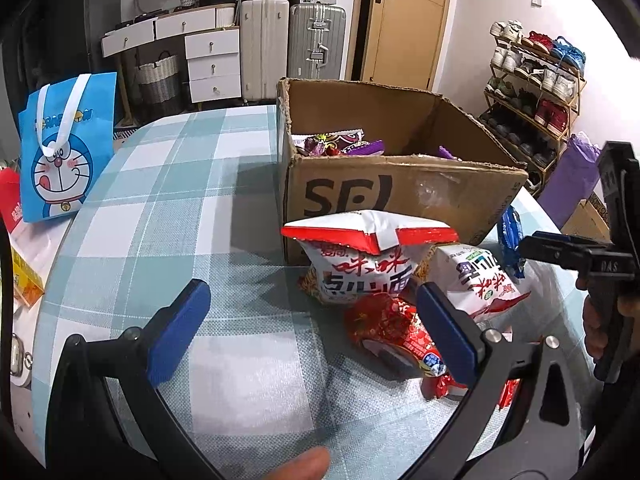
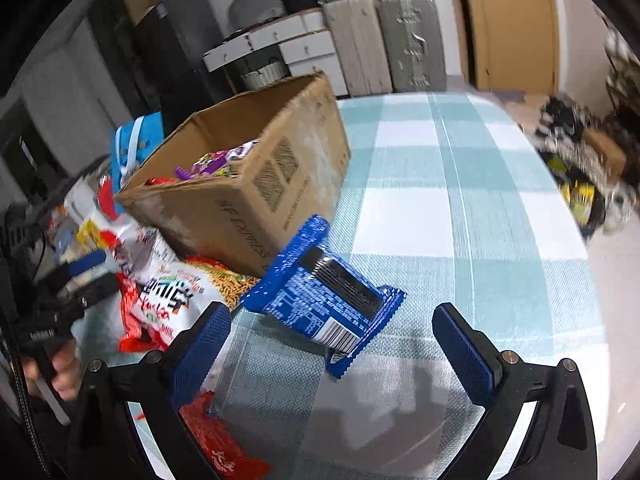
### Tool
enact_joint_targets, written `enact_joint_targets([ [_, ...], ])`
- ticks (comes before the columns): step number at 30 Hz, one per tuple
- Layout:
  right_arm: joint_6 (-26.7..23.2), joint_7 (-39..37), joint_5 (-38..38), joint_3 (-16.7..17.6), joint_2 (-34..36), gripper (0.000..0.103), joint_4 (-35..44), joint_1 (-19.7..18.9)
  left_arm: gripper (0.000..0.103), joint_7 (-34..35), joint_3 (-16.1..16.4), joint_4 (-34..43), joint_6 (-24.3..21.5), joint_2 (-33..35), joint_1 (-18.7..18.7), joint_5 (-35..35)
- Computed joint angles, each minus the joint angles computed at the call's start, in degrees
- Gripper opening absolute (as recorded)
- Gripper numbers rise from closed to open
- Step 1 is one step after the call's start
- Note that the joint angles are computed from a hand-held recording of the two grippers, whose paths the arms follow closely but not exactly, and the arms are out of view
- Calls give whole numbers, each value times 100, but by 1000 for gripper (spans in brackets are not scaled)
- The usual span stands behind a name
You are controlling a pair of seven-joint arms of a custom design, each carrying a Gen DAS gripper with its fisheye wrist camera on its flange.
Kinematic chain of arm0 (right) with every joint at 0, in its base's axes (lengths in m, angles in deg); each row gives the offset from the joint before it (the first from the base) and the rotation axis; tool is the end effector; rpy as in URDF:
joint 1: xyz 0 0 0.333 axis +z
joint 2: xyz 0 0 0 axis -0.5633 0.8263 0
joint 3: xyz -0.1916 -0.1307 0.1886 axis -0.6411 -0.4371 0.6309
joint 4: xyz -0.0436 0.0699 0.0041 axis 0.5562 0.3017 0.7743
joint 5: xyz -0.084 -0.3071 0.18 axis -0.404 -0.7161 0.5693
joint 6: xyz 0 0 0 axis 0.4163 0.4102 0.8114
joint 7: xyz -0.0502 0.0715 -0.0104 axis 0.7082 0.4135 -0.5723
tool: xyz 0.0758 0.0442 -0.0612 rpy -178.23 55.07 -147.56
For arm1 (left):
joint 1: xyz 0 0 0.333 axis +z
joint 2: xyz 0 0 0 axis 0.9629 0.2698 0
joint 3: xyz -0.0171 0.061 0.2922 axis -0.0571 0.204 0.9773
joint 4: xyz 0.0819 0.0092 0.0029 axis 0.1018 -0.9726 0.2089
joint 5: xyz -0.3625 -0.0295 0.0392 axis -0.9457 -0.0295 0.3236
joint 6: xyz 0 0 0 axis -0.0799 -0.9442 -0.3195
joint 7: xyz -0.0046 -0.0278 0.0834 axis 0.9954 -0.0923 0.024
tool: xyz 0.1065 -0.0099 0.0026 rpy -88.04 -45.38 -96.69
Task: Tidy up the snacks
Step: 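Grasp the blue biscuit pack with the right tool and lift it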
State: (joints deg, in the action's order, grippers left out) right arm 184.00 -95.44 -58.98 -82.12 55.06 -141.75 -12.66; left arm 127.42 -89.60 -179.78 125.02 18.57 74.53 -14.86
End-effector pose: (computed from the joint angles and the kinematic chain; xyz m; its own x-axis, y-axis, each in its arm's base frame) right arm 0.4981 0.2772 0.4413 -0.2927 -0.8977 -0.3294 -0.6640 0.4387 -0.6055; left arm 0.5906 -0.0786 0.4754 -0.6437 -0.7604 0.0867 -0.5824 0.4133 -0.7000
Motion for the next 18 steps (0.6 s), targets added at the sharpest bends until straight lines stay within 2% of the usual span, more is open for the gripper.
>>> enact_joint_targets([
  [5,358,351,63,-86,46,103,-71,-85,102,-27,2,-3,-1,-1,-5,16],
  [10,97,236,230,-94,188,100,117,-65,102,5,5,3,-22,11,4,8],
  [12,155,291,155,-133,259,97,182,-45,102,-17,5,14,-23,23,2,26],
  [14,216,269,154,-159,326,87,232,-31,102,-31,5,30,-31,42,7,33],
  [18,88,212,123,-200,400,83,340,45,102,-30,-1,53,-46,63,24,20],
])
